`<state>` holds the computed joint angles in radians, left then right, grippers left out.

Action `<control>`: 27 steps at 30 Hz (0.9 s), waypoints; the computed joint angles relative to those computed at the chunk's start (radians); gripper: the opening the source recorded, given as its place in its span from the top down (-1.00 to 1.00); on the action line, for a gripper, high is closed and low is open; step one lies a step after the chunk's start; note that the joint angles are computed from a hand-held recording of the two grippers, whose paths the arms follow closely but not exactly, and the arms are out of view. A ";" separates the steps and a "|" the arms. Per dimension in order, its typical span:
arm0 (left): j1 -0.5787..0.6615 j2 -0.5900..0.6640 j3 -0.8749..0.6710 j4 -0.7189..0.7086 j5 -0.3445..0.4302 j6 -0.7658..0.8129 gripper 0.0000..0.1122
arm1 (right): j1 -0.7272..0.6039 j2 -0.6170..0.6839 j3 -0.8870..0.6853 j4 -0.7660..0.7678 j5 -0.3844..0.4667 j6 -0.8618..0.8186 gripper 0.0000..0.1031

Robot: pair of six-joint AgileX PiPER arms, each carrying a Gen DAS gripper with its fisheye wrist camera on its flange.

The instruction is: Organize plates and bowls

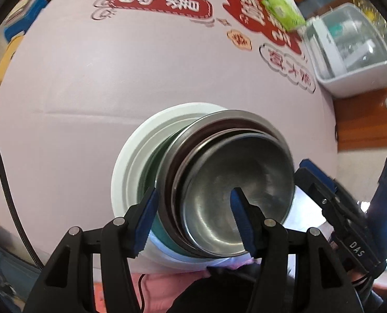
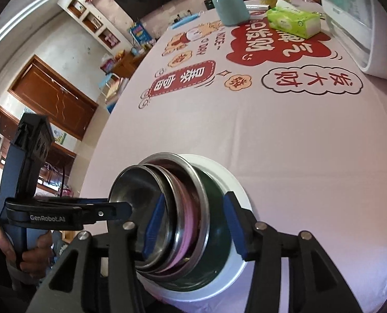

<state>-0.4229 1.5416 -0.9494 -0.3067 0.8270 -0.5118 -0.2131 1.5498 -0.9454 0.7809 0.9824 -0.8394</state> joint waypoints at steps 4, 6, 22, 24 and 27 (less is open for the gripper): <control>-0.094 -0.086 0.062 0.135 -0.077 -0.249 -0.16 | -0.074 0.000 0.022 0.039 0.018 -0.056 0.02; -0.147 -0.118 0.095 0.211 -0.111 -0.390 -0.21 | -0.102 0.004 0.031 0.051 0.016 -0.077 -0.04; -0.382 -0.321 0.281 0.605 -0.213 -0.844 -0.23 | -0.118 -0.295 0.251 0.023 -0.170 -0.075 -0.41; -0.399 -0.358 0.292 0.638 -0.193 -0.848 -0.24 | -0.076 -0.378 0.298 -0.005 -0.202 -0.010 -0.41; -0.426 -0.406 0.304 0.674 -0.153 -0.845 -0.26 | -0.008 -0.518 0.359 -0.061 -0.226 0.116 -0.43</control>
